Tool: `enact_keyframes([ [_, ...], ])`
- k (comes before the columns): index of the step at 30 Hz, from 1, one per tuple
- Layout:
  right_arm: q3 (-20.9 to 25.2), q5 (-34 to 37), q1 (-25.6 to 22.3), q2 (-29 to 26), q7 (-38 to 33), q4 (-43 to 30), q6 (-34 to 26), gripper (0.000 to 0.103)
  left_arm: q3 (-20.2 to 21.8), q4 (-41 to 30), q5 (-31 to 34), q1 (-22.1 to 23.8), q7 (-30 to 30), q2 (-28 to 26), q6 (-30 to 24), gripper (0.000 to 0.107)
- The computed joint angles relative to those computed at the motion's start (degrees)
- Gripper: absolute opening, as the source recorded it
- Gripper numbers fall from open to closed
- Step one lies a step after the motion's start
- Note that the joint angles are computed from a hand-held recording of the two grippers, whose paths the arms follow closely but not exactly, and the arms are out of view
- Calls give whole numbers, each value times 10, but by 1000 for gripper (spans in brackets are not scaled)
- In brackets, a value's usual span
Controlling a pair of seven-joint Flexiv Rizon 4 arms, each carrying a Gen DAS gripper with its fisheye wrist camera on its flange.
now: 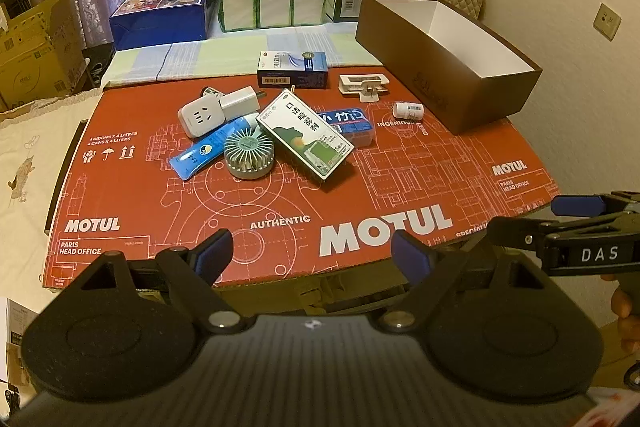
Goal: Organize rigid objects
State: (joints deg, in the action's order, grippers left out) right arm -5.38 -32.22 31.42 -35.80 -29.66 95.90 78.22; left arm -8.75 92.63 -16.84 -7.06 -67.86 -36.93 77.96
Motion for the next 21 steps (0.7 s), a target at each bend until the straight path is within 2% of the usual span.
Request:
enact_keyframes([
  [21,10,11,-6,-3,-20,-10,-7,101,5,-15,4,0,-5,-7,-9,84],
])
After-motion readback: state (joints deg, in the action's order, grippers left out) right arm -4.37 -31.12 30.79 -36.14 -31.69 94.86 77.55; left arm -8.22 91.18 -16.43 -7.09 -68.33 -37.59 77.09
